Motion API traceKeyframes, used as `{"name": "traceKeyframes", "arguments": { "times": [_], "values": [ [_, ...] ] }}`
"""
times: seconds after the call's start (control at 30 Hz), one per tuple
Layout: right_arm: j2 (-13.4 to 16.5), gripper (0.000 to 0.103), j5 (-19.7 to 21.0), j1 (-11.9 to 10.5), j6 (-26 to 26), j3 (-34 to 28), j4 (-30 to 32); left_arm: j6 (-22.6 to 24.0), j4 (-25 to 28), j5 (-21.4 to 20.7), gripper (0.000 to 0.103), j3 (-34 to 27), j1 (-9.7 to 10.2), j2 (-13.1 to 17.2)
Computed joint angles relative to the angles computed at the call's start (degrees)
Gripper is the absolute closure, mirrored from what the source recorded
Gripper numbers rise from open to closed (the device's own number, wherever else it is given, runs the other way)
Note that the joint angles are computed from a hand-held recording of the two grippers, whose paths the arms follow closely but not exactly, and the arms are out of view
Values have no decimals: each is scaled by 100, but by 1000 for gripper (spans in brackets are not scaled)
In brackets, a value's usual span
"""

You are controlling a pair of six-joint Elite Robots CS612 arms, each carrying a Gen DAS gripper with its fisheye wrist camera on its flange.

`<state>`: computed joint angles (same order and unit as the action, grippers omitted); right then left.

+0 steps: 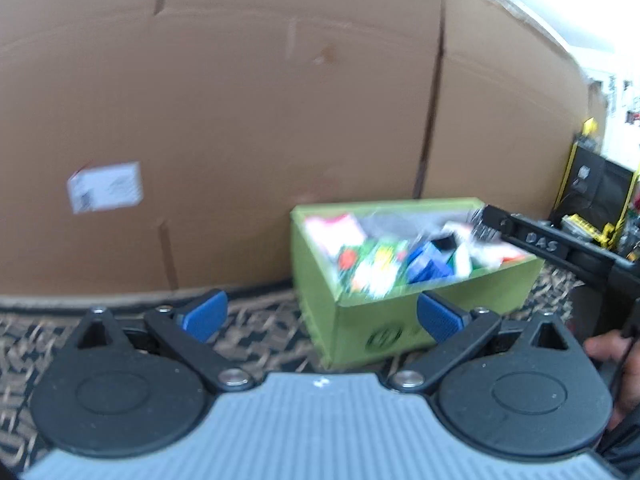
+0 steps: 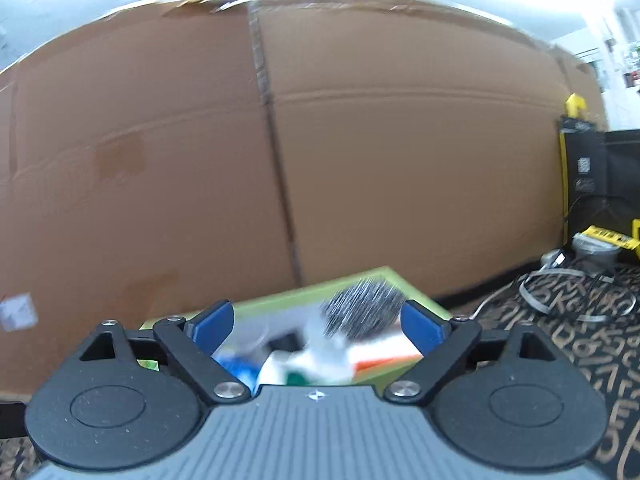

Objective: Organize objects

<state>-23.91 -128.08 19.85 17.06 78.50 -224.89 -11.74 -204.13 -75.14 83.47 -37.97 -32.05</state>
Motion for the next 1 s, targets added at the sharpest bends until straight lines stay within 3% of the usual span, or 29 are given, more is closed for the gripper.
{"name": "traceKeyframes", "arguments": {
  "times": [0.1, 0.2, 0.3, 0.4, 0.63, 1.0],
  "values": [
    [-144, 9, -155, 162, 245, 325, 393, -166, 270, 161, 0, 163, -2, -60],
    [-260, 8, -498, 363, 140, 593, 628, -166, 476, 216, 0, 172, -7, -61],
    [-358, 5, -788, 520, -106, 791, 787, 27, 451, 222, 0, 175, -34, -42],
    [-447, 5, -1091, 610, 95, 951, 1059, 220, 478, 215, 0, 200, -72, -36],
    [-531, 5, -1177, 668, 584, 1142, 1350, 301, 784, -107, 0, 246, -83, -52],
    [-524, 5, -1127, 703, 580, 1078, 1492, 149, 927, -270, 0, 268, -56, -62]
  ]
}}
